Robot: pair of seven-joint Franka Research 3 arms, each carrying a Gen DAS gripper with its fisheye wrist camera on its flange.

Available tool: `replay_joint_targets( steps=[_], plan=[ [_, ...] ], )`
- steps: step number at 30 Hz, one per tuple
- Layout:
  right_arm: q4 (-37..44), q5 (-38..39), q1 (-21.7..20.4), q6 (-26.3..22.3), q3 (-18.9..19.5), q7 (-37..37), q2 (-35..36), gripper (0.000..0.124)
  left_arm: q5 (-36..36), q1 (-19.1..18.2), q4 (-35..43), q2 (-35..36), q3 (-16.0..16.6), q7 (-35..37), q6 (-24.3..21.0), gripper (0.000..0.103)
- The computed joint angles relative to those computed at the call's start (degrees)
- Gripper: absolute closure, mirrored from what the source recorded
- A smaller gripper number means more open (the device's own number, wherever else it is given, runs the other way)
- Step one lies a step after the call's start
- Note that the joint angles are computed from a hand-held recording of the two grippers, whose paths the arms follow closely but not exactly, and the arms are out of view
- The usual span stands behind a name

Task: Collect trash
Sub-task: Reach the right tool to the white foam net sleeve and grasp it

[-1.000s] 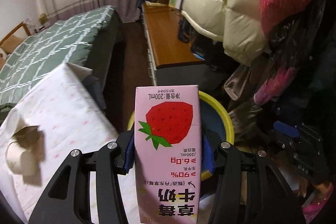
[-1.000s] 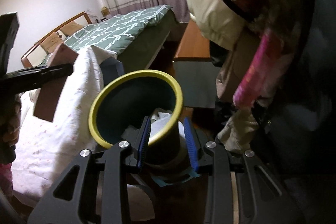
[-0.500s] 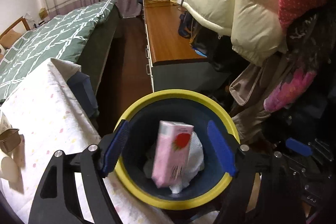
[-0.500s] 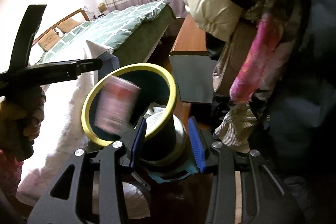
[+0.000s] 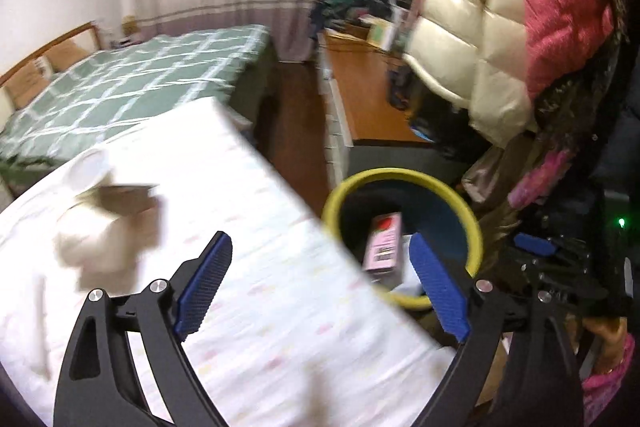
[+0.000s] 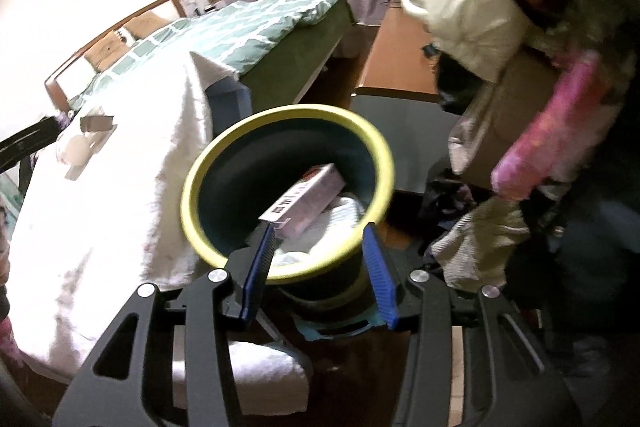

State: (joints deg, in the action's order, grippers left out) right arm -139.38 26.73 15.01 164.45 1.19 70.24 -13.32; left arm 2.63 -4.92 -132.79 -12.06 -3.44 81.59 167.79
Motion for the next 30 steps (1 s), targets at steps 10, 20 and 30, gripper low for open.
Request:
replay_joint_targets(
  steps=[10, 20, 30],
  plan=[
    [7.0, -2.5, 4.5, -1.1, 4.5, 2.5, 4.5, 0.079, 6.4, 11.5, -21.1, -25.0, 2.9, -9.8, 0.6, 0.010],
    [22.4, -2.8, 12.7, -5.6, 9.9, 2.8, 16.4, 0.079, 14.9, 26.3, -32.8, -48.2, 5.0, -11.9, -7.3, 0.006],
    [45.5, -15.1, 23.9, -13.5, 11.4, 14.5, 33.6, 0.079, 12.7, 29.2, -36.2, -51.9, 14.7, -3.5, -8.0, 0.006]
  ],
)
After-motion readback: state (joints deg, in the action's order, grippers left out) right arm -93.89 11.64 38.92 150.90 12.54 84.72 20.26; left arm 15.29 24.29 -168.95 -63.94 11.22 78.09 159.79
